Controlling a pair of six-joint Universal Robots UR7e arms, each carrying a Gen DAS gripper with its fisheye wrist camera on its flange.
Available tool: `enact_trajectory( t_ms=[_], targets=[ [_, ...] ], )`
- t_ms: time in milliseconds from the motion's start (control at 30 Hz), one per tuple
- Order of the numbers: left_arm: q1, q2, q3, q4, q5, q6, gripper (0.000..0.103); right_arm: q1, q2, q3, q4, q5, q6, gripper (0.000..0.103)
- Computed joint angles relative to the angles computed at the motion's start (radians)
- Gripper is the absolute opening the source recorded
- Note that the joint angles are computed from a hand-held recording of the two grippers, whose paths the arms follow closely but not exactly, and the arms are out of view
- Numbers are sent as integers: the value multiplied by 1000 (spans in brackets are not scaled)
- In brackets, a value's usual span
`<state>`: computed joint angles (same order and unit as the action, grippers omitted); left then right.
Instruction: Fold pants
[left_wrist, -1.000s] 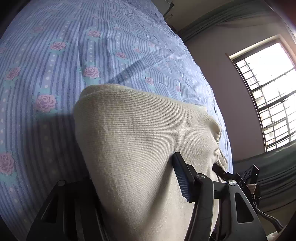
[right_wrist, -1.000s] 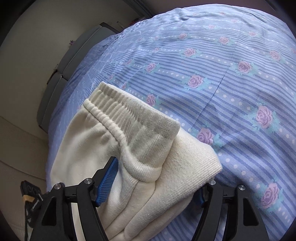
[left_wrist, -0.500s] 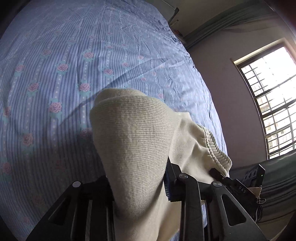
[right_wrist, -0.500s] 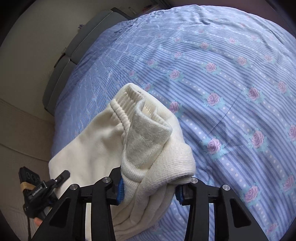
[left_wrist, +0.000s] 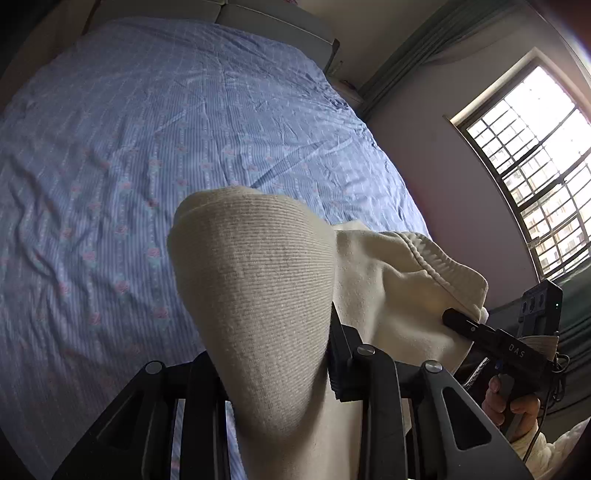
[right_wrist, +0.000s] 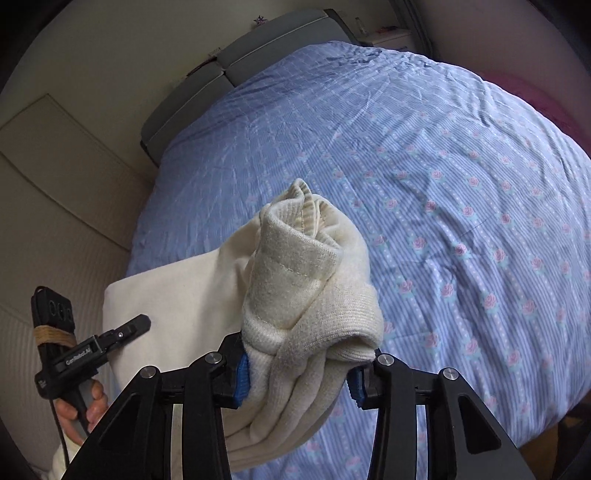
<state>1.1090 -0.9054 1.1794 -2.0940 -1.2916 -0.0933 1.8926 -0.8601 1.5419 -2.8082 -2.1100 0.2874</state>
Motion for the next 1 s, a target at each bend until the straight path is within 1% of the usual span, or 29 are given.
enact_trajectory(
  t_ms=[67, 200, 367, 467, 567, 667, 800, 900, 1000],
  targets=[
    [-18, -72, 61, 9, 48, -4, 30, 35, 7, 2, 22, 4, 40, 42],
    [-45, -206, 179, 16, 123, -56, 30, 82, 23, -19, 96, 46, 59, 42],
    [-79, -334, 290, 0, 214, -142, 30, 122, 47, -43, 124, 111, -11, 42],
    [-103, -389, 335, -4, 267, -172, 30, 134, 57, -50, 122, 148, -42, 42],
    [-120, -434, 369, -10, 304, -200, 30, 149, 74, -70, 134, 173, -68, 42],
    [-124, -467, 387, -21, 319, -213, 30, 175, 96, -102, 155, 177, -85, 42],
    [-117, -507, 403, -64, 336, -182, 30, 217, 134, -166, 178, 172, -134, 42],
    [-89, -524, 384, -82, 329, -132, 30, 242, 180, -224, 182, 165, -155, 42],
    [-40, -525, 331, -62, 300, -65, 30, 269, 245, -294, 187, 151, -160, 42]
  ],
)
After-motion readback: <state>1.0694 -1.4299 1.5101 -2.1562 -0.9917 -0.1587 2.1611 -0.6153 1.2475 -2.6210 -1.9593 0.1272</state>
